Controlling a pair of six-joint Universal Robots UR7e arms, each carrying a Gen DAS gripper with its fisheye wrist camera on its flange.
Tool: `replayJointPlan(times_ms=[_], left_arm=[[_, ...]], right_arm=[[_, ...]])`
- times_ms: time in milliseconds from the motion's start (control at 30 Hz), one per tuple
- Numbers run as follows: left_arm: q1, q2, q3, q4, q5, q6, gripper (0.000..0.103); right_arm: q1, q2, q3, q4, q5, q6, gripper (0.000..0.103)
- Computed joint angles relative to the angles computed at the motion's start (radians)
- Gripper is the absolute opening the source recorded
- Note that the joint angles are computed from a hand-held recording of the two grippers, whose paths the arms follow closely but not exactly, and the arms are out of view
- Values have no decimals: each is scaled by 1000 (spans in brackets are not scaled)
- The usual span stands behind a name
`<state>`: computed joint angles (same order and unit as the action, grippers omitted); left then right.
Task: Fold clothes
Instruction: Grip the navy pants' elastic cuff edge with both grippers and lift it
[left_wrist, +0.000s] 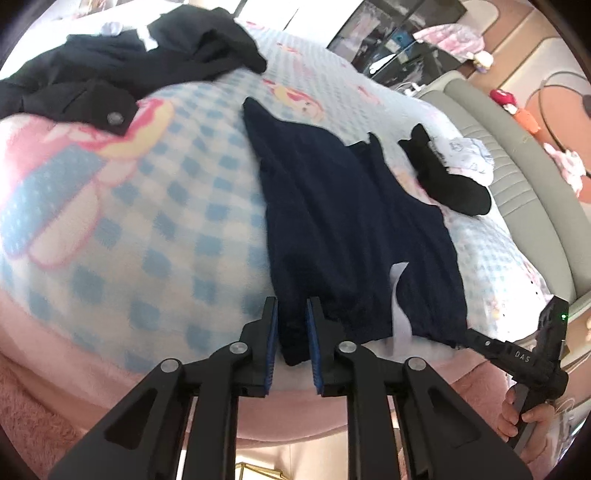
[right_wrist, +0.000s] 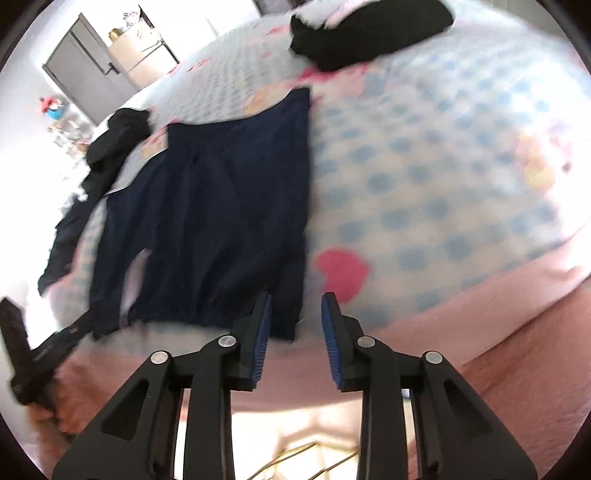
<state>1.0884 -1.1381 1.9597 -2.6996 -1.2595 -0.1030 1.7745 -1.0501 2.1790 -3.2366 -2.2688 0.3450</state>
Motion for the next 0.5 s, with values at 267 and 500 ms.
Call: replayJointPlan(times_ms=[267,500], left_arm=[[-12,9,6,34,17,16,17],[-32,9,4,35,12,-1,14]], right_arm=[[-18,44,0,-49,6,-27,19],[-2,5,51,-133,58,-46,10]])
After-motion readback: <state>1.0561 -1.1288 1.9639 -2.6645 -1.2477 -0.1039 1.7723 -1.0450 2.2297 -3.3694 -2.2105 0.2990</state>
